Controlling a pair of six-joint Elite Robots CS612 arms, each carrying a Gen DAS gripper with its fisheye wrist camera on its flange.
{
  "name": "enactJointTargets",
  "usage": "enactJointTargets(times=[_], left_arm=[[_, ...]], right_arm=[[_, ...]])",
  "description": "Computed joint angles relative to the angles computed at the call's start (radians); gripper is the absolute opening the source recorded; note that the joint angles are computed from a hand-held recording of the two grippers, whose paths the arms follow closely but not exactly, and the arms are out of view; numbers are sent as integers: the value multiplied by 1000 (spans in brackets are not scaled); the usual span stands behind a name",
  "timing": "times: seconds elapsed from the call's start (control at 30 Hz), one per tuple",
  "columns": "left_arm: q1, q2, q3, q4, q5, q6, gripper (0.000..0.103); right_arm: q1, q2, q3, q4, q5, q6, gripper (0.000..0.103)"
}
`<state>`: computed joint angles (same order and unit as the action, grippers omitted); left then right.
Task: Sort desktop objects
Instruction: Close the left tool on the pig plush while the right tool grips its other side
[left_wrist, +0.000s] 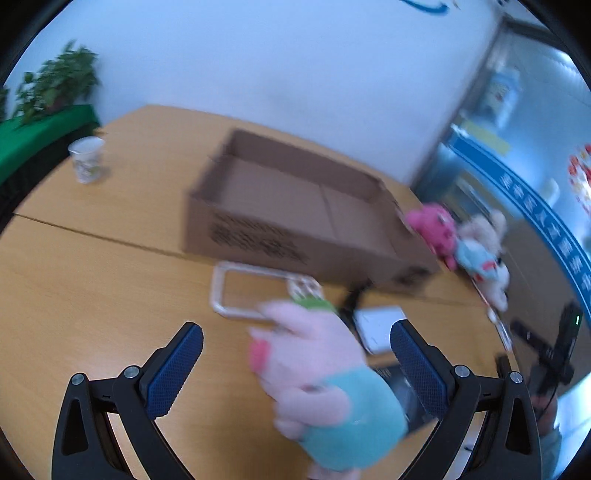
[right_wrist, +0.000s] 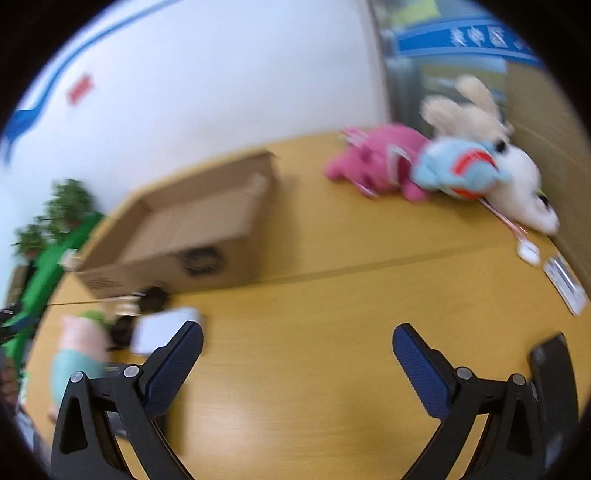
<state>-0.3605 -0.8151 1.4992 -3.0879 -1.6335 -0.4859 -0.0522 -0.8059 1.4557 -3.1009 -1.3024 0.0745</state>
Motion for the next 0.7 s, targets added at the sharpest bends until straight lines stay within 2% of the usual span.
enactJointTargets(times=[0.07,0.13,0.17,0.2,0.23,0.27,0.4,0.53,0.63,0.7], left_arm=[[-10,22,-19,37,-66,6,103],[-20,40,-18,44,-115,-27,103],[-28,43,-12,41,-91,-28,103],[-42,39,1,33,-35,-13,103],[-47,41,0,45,-20,-2,101],[-46,46,-4,60,-31,-7,101],[-15,66,-7,57,-159,-51,101],[-9,56,8,44,-159,-13,100],[3,43,21,52,-185,11,99],[10,35,34,52,-196,7,98]], right_arm=[[12,-1,1,-22,10,-36,102],[28,0,-5,-3,0,-74,102],[34,5,-13,12,9,-85,102],[37,10,-20,33,36,-98,102],[39,13,-24,51,67,-103,102],[40,14,-23,62,99,-105,102],[46,30,-45,137,242,-126,102],[72,39,-71,193,313,-183,102],[84,69,-124,229,411,-158,102],[96,85,-158,277,445,-168,102]])
